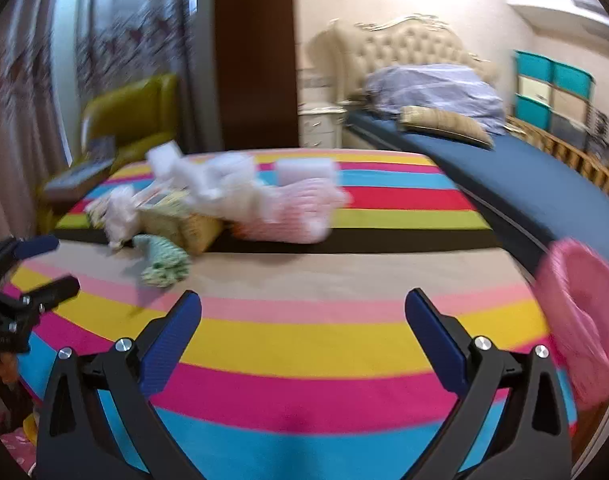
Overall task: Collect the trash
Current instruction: 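Move both tools back over the table toward the remaining trash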
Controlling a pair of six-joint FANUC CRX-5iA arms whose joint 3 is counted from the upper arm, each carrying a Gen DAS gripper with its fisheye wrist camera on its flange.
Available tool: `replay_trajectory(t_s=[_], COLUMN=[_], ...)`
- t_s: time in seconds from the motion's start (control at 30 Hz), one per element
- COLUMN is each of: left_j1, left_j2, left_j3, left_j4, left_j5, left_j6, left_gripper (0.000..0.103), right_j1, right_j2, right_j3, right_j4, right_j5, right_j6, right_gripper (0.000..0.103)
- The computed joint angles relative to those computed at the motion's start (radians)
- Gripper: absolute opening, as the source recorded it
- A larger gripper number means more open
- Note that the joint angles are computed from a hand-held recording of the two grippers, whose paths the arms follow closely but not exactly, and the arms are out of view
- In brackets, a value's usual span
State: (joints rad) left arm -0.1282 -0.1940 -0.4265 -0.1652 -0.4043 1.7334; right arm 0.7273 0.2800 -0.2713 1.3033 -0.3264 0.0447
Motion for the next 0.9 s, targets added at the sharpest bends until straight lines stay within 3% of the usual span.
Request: replay_trajectory(t_s=[0.1,0.2,0.27,0.33,0.53,0.7,0.77,0.83,0.87,0.9], left_j1=[0.035,0.070,0.087,0.107,0.065,0.081,0.075,0.062,0.057,0.058], left_j2=[-0.020,-0.024,-0.034,-0.039,-0.020,-0.015,0.001,0.016,0.021,0.025], left_j3=[-0.009,-0.021,-0.049,-0.087,-0.033,-0.037,-0.025,-0.011,-0.011,-0.016], left_j4=[-0.051,-0.008,0.052,0.156,0.034,0.080,0.079,0.062,0.070,0.089], left_j5=[-0.009,-0.008,0.013,0.043,0.010,0.018,0.010,-0.001,0.002,0.010], left_j6=[0.063,0.042,-0.006,-0.109,0.032,0.023,0.028,0.044,0.033,0.011], left_gripper=[0.095,0.095,0.095,0.095,0.095,0.095,0.095,0.095,0.095,0.095], right_j1=[0.057,0.070,0.065,0.062,0.061,0.065,0.065,0.061,0.059,0.060], right_j2=[0.070,0.123,0.163,0.199,0.299,0.386,0.421,0.424,0.415,0.403], right_j3=[0.115,0.202,0.262,0.339,0.524,0.705,0.795,0.833,0.832,0.809], right_j4=[-0.165,-0.201,-0.209,-0.305,-0.502,-0.688,-0.812,-0.928,-0.966,-0.954], right_j5=[-0.061,-0.102,-0.125,-0.141,-0.162,-0.211,-0.263,-0.282,-0.288,-0.281], right_j6=[0.201,0.283,0.310,0.401,0.654,0.883,1.011,1.099,1.115,1.097], right_gripper=[0.099,0.099,0.098,0.098,0.097,0.096,0.083,0.051,0.045,0.030])
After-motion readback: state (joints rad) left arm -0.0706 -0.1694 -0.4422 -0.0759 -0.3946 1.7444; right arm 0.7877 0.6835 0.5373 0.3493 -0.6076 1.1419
